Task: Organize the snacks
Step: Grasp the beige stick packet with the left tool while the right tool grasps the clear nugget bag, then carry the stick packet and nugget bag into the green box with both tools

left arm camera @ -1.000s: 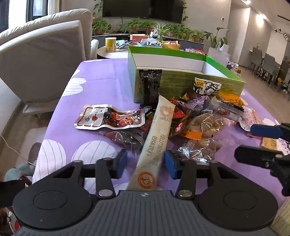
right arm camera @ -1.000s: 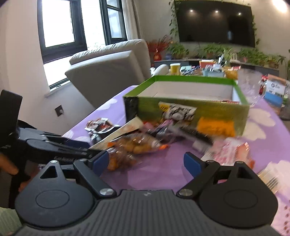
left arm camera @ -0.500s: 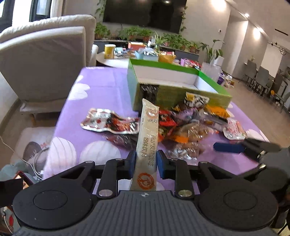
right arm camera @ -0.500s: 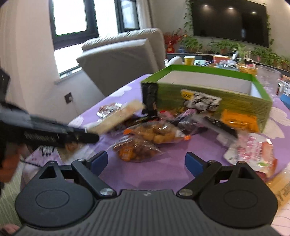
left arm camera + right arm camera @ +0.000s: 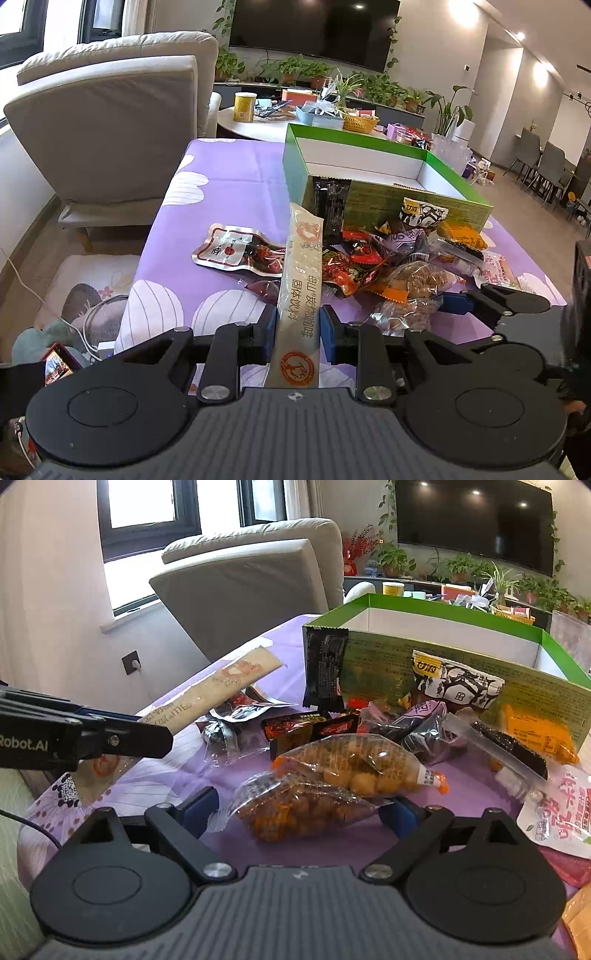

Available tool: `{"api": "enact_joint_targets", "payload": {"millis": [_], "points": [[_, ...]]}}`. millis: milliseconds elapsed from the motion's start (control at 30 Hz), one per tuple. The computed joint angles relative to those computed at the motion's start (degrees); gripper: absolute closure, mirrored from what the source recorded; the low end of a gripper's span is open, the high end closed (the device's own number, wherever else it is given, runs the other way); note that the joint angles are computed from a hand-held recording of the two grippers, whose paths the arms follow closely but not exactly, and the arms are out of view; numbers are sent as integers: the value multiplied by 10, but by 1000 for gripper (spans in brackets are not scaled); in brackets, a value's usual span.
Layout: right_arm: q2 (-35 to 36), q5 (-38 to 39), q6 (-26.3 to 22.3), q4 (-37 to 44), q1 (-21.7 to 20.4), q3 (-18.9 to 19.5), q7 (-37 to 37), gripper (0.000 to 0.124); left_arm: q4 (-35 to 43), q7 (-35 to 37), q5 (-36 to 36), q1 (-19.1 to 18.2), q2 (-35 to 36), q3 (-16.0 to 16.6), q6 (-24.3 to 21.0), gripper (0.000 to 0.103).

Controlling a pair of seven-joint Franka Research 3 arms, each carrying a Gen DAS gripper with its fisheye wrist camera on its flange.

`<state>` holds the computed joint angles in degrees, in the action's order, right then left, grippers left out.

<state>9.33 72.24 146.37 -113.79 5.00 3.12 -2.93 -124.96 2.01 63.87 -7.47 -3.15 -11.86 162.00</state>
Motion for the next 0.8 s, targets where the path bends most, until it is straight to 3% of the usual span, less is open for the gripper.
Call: {"api": "enact_joint_targets", "payload": {"millis": [167, 300, 567, 800], "points": [[-9, -13, -54, 1, -17, -13, 32, 67, 3, -1, 6, -2, -1, -2, -3, 80], [-33, -6, -61, -21, -24, -21, -5, 67, 8, -2, 14, -4, -4, -4, -9, 79], [-60, 37, -120, -30, -44, -50, -50, 67, 40, 4, 26, -13, 14, -7, -13, 79], [-47, 131, -57, 0, -45, -48, -81, 67, 101, 13, 41, -31, 57, 3, -9, 79]]}}
